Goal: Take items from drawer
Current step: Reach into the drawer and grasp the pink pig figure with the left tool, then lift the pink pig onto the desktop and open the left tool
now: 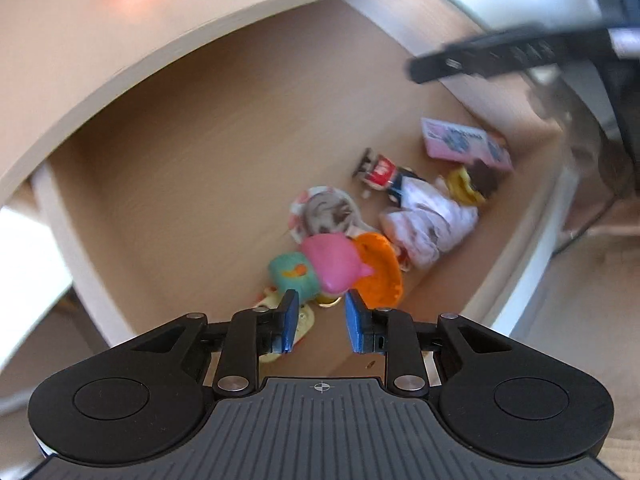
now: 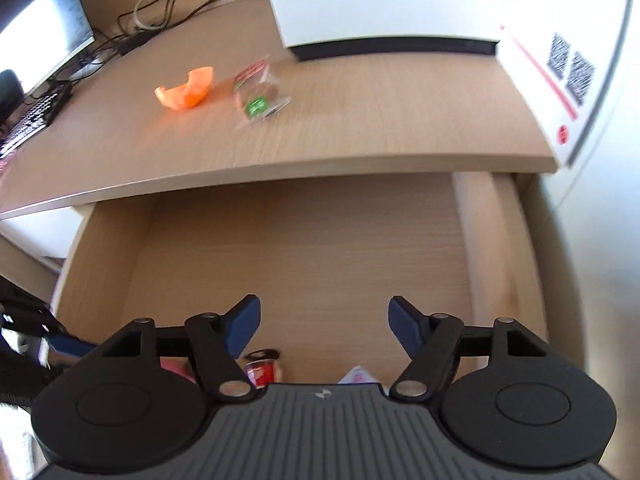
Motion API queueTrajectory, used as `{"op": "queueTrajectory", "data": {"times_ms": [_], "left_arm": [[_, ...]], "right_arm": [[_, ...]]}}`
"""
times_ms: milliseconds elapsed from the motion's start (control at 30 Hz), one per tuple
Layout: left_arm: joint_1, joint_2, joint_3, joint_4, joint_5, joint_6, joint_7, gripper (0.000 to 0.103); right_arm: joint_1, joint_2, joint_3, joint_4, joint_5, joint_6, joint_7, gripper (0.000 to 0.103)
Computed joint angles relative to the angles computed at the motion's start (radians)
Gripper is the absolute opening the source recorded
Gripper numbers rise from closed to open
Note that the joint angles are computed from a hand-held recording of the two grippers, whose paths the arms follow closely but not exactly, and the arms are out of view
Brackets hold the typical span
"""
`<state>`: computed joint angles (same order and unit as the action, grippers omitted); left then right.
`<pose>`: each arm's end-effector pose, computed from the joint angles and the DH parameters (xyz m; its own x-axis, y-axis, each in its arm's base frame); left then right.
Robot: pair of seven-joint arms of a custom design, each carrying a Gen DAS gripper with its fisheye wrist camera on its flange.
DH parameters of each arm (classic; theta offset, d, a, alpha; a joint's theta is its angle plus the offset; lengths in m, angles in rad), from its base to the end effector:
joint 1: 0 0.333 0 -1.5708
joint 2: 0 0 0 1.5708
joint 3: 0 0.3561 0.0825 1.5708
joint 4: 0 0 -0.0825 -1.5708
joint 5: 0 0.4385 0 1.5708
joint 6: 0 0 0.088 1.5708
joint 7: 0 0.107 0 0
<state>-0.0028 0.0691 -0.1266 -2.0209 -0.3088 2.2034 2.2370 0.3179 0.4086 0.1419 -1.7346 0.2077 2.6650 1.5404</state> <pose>0.6224 -0.0903 0.4421 -0.5935 -0.7888 0.1597 -0.7987 0.5529 -0.2373 0.6890 0.3197 0.4117 0.3451 -0.9138 -0.2139 -0.8514 -0.2089 -0.4812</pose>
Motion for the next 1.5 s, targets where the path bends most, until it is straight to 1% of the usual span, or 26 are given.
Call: {"op": "queueTrajectory", "data": {"times_ms": [100,133,167,233,300,367,433,467,533,567,633,700,833,867,900,967,1000,1067,1133,1233,1333,1367,1433,1500], "left_arm": [[-0.023,-0.016,-0.020,-0.043,0.030,0.122,0.101,0.028],[-0.029,-0.012,-0.024,-0.042,0.041,0.141,0.143,0.028],[-0.036,-0.001,-0.028,-0.037,0.059,0.147,0.176,0.028],[-0.048,0.023,-0.031,-0.010,0.116,0.114,0.202,0.030],[-0.052,0.045,-0.030,0.008,0.167,0.093,0.223,0.037],[-0.055,0.062,-0.031,0.012,0.179,0.116,0.223,0.037],[-0.056,0.085,-0.030,0.029,0.182,0.126,0.175,0.037],[-0.055,0.098,-0.027,0.040,0.183,0.128,0.145,0.040],[-0.040,0.120,-0.030,0.063,0.130,0.111,0.118,0.041],[-0.033,0.125,-0.032,0.069,0.103,0.114,0.107,0.041],[-0.019,0.132,-0.038,0.066,0.041,0.146,0.093,0.042],[-0.007,0.144,-0.047,0.068,-0.017,0.166,0.098,0.044],[-0.001,0.164,-0.061,0.076,-0.078,0.195,0.087,0.046],[-0.005,0.167,-0.058,0.083,-0.069,0.189,0.064,0.045],[-0.007,0.173,-0.052,0.097,-0.056,0.166,0.028,0.043],[-0.014,0.176,-0.037,0.122,-0.026,0.119,-0.083,0.041],[-0.018,0.171,-0.036,0.116,-0.020,0.122,-0.127,0.041],[0.001,0.131,-0.038,0.081,-0.061,0.144,-0.140,0.040],[0.015,0.086,-0.032,0.047,-0.110,0.159,-0.183,0.039],[0.025,-0.001,-0.021,-0.025,-0.196,0.213,-0.227,0.039],[0.014,-0.096,-0.005,-0.108,-0.275,0.282,-0.248,0.039],[0.007,-0.124,0.000,-0.136,-0.284,0.307,-0.266,0.039],[-0.009,-0.175,0.008,-0.191,-0.281,0.355,-0.305,0.039],[-0.024,-0.212,0.017,-0.230,-0.261,0.379,-0.342,0.039]], "right_arm": [[-0.010,0.011,0.019,0.017,0.018,-0.020,-0.040,0.071],[-0.012,0.014,0.023,0.023,0.023,-0.031,-0.054,0.071],[-0.012,0.018,0.027,0.026,0.029,-0.037,-0.068,0.071],[-0.014,0.019,0.032,0.031,0.040,-0.051,-0.091,0.071],[-0.013,0.017,0.031,0.029,0.049,-0.056,-0.104,0.071],[-0.006,0.018,0.022,0.032,0.049,-0.067,-0.093,0.071],[0.011,0.024,0.000,0.046,0.021,-0.093,-0.057,0.071],[0.023,0.025,-0.014,0.050,-0.003,-0.101,-0.034,0.071],[0.044,0.025,-0.037,0.050,-0.054,-0.098,0.007,0.071],[0.047,0.025,-0.040,0.049,-0.070,-0.092,0.018,0.072],[0.047,0.025,-0.041,0.046,-0.082,-0.083,0.038,0.073],[0.044,0.026,-0.038,0.045,-0.089,-0.085,0.049,0.073],[0.052,0.025,-0.047,0.039,-0.134,-0.082,0.066,0.073],[0.053,0.024,-0.048,0.037,-0.145,-0.080,0.064,0.073],[0.052,0.023,-0.046,0.037,-0.149,-0.084,0.061,0.073],[0.040,0.027,-0.031,0.045,-0.134,-0.097,0.041,0.073],[0.033,0.028,-0.022,0.047,-0.123,-0.101,0.024,0.073],[0.021,0.031,-0.005,0.051,-0.099,-0.103,-0.018,0.073],[0.011,0.041,0.014,0.064,-0.066,-0.114,-0.062,0.073],[0.010,0.099,0.037,0.137,-0.022,-0.183,-0.118,0.073],[0.046,0.176,0.034,0.233,-0.041,-0.256,-0.159,0.073],[0.071,0.199,0.020,0.261,-0.067,-0.274,-0.151,0.073],[0.115,0.239,-0.009,0.310,-0.125,-0.301,-0.136,0.070],[0.143,0.272,-0.027,0.357,-0.162,-0.350,-0.113,0.065]]}}
